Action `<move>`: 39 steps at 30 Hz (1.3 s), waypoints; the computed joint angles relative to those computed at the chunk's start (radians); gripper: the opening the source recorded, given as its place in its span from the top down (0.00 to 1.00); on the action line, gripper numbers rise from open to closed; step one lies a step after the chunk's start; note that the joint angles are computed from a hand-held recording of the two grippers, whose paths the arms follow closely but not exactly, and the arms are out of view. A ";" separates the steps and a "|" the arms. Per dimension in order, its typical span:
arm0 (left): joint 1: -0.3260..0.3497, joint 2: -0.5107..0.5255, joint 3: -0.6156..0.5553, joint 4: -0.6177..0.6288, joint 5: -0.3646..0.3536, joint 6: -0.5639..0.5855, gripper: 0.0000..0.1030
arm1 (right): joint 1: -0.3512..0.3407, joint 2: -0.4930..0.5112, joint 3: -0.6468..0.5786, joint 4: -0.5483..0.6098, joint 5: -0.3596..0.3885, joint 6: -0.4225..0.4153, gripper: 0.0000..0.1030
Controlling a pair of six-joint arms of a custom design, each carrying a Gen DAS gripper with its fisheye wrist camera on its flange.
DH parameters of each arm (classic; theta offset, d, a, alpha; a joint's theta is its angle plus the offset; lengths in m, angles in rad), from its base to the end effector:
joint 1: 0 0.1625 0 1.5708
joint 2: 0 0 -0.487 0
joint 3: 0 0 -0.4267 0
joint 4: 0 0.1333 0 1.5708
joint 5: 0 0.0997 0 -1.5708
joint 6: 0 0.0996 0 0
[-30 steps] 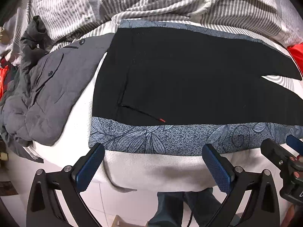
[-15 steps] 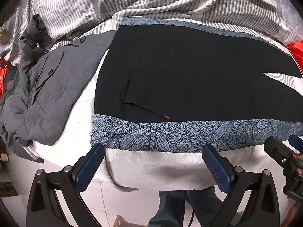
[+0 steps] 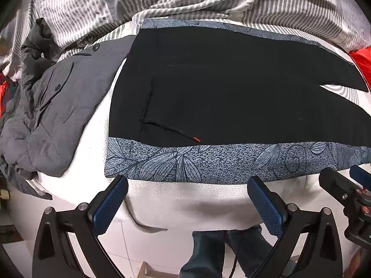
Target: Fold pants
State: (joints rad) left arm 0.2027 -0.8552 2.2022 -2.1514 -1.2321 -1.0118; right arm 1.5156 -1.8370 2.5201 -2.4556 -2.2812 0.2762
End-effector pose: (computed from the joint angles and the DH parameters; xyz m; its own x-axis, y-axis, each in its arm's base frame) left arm -0.3788 -0.2477 -0.0228 -0.5792 0.3916 -0.7149 0.4046 0.8995 0.1649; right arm 0.0508 -0.3189 0.3090 -0.7066 0.4325 0.5601 0.2565 0.8942 -0.3670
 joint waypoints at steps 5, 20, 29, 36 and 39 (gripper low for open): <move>0.000 0.008 -0.007 0.011 -0.002 0.007 0.00 | -0.004 -0.004 0.001 0.001 0.002 -0.002 0.02; 0.014 0.004 0.004 0.009 0.000 -0.014 0.00 | -0.013 -0.018 0.008 -0.006 0.001 -0.018 0.02; 0.021 -0.004 0.015 -0.011 -0.005 -0.011 0.00 | -0.008 -0.011 0.008 -0.010 -0.002 -0.026 0.02; 0.018 -0.004 0.014 -0.011 -0.003 -0.007 0.00 | -0.003 -0.003 0.002 0.001 -0.005 -0.021 0.02; 0.020 -0.008 0.016 -0.017 0.001 -0.015 0.00 | 0.000 -0.001 0.001 -0.003 -0.008 -0.025 0.02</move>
